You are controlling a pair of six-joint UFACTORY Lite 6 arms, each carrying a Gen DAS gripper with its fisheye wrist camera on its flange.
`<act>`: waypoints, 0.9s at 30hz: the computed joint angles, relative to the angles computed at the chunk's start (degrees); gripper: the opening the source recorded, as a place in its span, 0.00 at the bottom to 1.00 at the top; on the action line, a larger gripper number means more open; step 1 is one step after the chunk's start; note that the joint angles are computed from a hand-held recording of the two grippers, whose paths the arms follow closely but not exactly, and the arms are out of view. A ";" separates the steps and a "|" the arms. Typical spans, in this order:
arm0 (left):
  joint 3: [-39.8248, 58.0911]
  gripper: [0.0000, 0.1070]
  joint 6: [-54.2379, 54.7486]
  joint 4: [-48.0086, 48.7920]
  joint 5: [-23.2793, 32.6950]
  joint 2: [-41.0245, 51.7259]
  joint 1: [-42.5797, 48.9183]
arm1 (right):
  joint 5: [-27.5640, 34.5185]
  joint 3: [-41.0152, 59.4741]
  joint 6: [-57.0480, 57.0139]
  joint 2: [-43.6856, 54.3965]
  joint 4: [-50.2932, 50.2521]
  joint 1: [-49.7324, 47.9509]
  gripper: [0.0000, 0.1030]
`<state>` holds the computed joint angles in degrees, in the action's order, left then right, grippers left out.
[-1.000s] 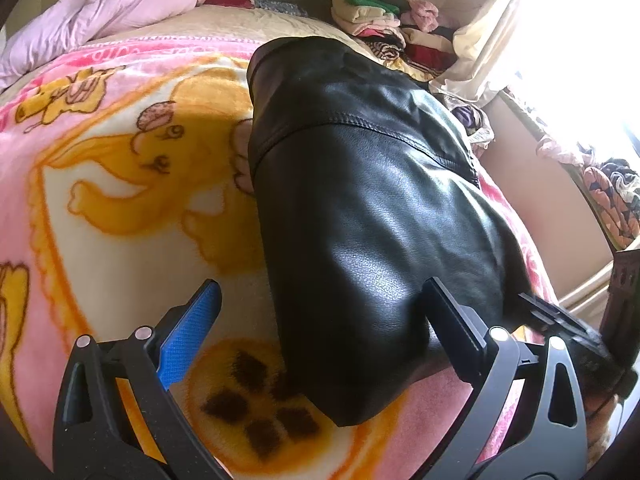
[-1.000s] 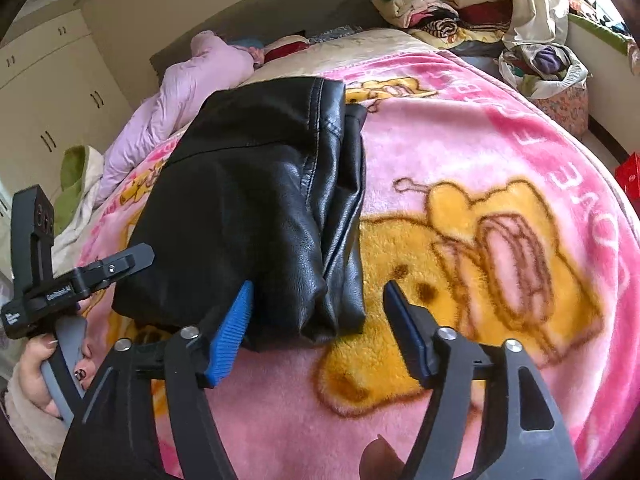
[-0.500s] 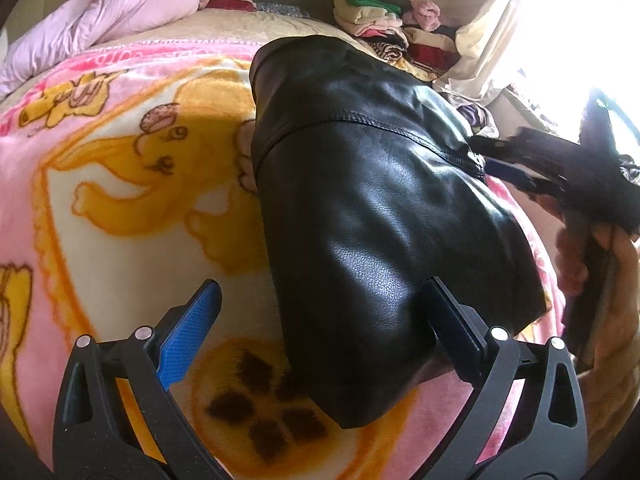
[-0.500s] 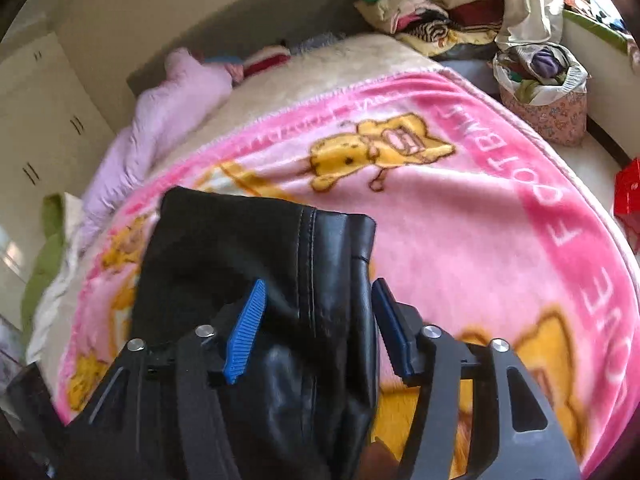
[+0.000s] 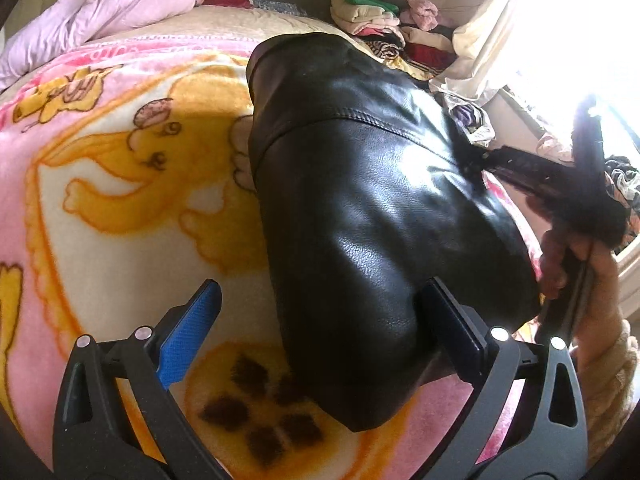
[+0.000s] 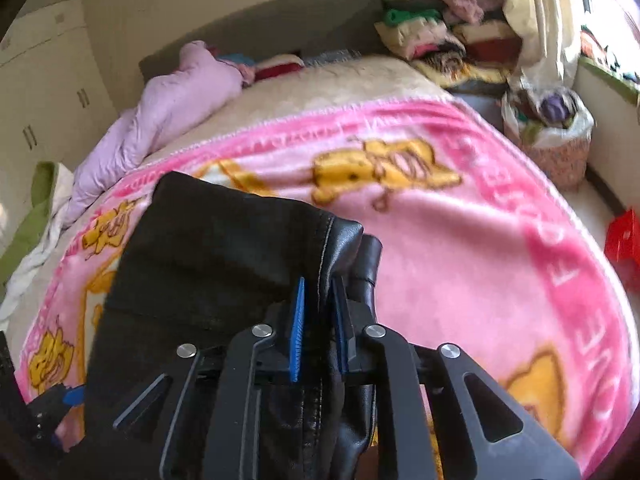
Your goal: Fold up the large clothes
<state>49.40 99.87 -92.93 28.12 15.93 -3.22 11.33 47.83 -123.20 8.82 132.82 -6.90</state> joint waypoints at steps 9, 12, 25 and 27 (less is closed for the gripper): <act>-0.18 0.88 0.53 -0.44 -0.08 -0.20 0.23 | 4.65 -6.63 20.76 -8.72 -19.43 -4.89 0.64; -0.24 0.88 0.24 -0.06 0.16 -0.37 0.44 | 12.64 -12.75 30.54 -16.62 -31.67 -9.48 0.75; 9.30 0.89 -12.78 9.95 8.10 8.48 2.55 | 32.65 -15.58 34.97 -6.75 -52.25 -18.98 0.92; 11.87 0.89 -15.17 11.67 9.25 10.74 2.47 | 34.01 -13.43 33.23 -2.21 -50.59 -19.01 0.92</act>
